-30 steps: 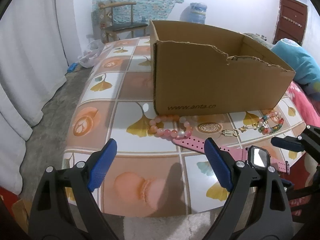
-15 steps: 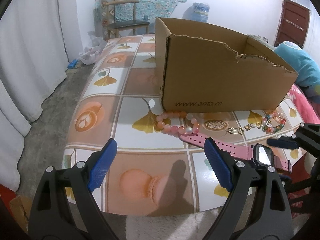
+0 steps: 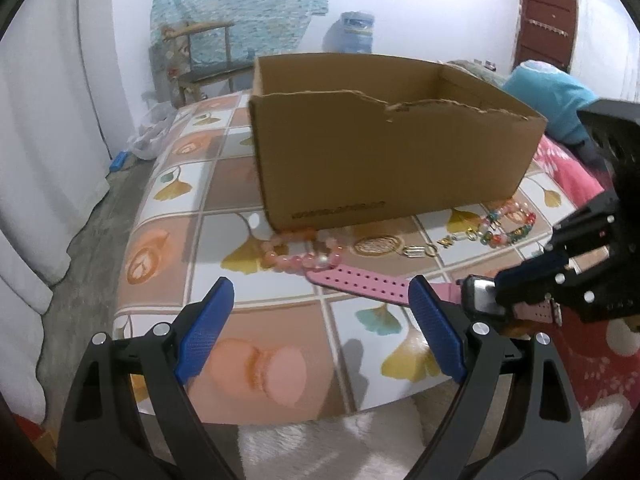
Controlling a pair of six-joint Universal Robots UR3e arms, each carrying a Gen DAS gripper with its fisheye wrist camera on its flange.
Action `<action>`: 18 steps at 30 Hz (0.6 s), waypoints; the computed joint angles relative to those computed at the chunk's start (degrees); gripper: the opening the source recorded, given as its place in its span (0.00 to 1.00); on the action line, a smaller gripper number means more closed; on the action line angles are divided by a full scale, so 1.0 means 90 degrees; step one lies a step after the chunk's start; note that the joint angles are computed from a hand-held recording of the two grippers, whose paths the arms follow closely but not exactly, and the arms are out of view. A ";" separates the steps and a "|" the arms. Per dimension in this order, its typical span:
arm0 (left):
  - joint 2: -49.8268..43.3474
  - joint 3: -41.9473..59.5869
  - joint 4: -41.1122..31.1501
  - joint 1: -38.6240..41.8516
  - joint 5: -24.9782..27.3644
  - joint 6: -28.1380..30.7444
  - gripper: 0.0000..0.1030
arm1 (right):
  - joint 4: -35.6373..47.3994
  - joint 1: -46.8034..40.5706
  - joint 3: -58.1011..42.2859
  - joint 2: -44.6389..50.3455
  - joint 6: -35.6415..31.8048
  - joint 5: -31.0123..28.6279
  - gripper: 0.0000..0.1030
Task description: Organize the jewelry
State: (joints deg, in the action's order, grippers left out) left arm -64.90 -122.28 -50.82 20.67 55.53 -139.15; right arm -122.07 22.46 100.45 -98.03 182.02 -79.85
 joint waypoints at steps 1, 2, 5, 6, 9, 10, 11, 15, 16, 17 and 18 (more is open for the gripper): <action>0.0023 -0.0009 -0.0013 -0.0041 0.0017 -0.0007 0.83 | -0.0098 0.0035 0.0055 -0.0051 0.0036 -0.0033 0.10; 0.0023 -0.0011 -0.0012 -0.0078 0.0039 -0.0030 0.83 | -0.0191 0.0070 0.0132 -0.0123 0.0102 -0.0046 0.14; -0.0005 -0.0011 -0.0007 -0.0191 0.0137 -0.0087 0.83 | -0.0438 0.0401 0.0228 -0.0156 0.0198 -0.0624 0.42; -0.0008 -0.0010 -0.0014 -0.0219 0.0158 -0.0091 0.83 | -0.0489 0.0523 0.0248 -0.0138 0.0174 -0.0827 0.46; 0.0037 -0.0042 -0.0023 -0.0288 0.0208 -0.0058 0.83 | -0.0387 0.0725 0.0130 0.0077 0.0074 -0.1140 0.46; 0.0067 -0.0057 -0.0035 -0.0287 0.0209 -0.0037 0.83 | -0.0404 0.0758 0.0121 0.0130 0.0029 -0.1177 0.47; 0.0129 -0.0086 -0.0065 -0.0276 0.0203 -0.0003 0.83 | -0.0442 0.0787 0.0092 0.0228 -0.0004 -0.1203 0.47; 0.0387 -0.0154 -0.0379 -0.0145 0.0138 0.0173 0.83 | -0.0287 0.0793 -0.0003 0.0375 -0.0015 -0.1155 0.46; 0.0439 -0.0170 -0.0447 -0.0107 0.0126 0.0230 0.83 | -0.0282 0.0787 -0.0013 0.0385 0.0028 -0.1130 0.44; 0.0484 -0.0185 -0.0511 -0.0076 0.0114 0.0289 0.83 | -0.0256 0.0771 -0.0019 0.0378 0.0073 -0.1098 0.41; 0.0548 -0.0206 -0.0598 -0.0033 0.0088 0.0363 0.83 | -0.0257 0.0758 -0.0027 0.0387 0.0115 -0.1073 0.41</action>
